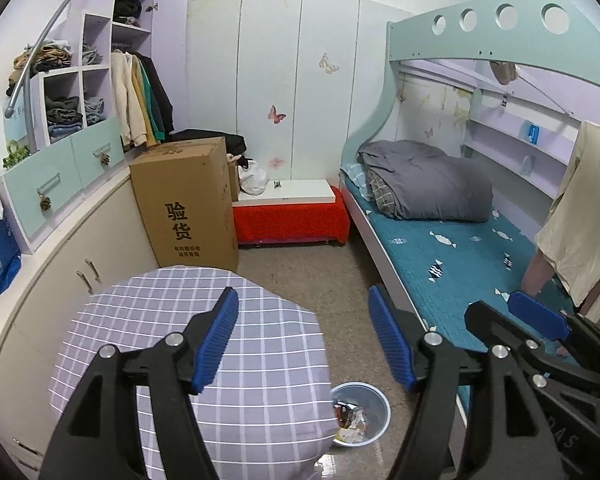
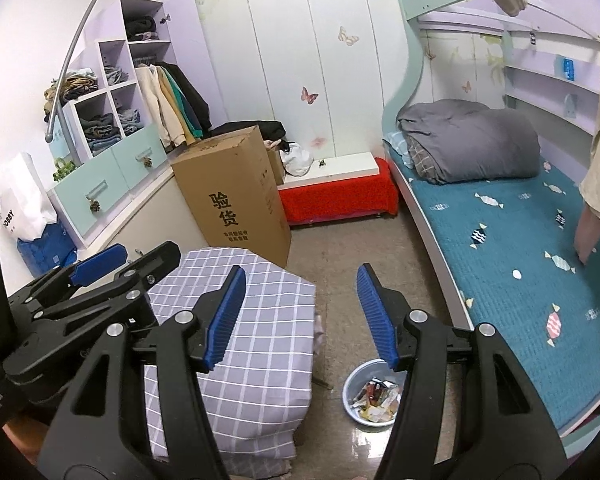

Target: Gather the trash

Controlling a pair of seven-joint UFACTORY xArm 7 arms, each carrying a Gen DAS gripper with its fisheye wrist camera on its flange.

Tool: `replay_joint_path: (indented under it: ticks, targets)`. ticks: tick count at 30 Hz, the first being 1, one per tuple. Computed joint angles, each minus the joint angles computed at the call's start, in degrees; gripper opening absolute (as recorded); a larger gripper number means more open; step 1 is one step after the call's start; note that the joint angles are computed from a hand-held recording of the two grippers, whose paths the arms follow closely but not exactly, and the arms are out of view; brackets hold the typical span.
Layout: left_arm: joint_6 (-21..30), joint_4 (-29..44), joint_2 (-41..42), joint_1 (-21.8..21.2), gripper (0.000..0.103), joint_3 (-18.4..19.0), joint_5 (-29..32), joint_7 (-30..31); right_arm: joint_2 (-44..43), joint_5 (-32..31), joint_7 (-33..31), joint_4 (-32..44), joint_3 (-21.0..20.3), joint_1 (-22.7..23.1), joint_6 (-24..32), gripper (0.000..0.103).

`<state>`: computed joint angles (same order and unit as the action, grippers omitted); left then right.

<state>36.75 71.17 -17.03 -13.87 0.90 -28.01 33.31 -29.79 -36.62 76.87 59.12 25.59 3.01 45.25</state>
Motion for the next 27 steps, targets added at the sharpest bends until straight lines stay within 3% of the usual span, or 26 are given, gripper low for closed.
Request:
replay_joint_path:
  ticks: [6, 13, 27]
  targets:
    - [3.3, 2.1, -0.2, 0.5, 0.070, 3.6, -3.9, 6.0, 4.3, -4.4, 5.4, 6.8, 5.8, -0.7, 6.9, 0.062]
    - [6.2, 3.5, -1.0, 1.6, 0.077, 5.9, -9.4, 13.0, 7.5, -10.3, 11.2, 12.2, 9.3, 2.0, 17.1, 0.068]
    - [9.7, 3.8, -2.8, 3.5, 0.080, 7.5, -14.1, 19.6, 11.4, -17.6, 17.3, 16.6, 9.3, 10.4, 29.0, 0.073]
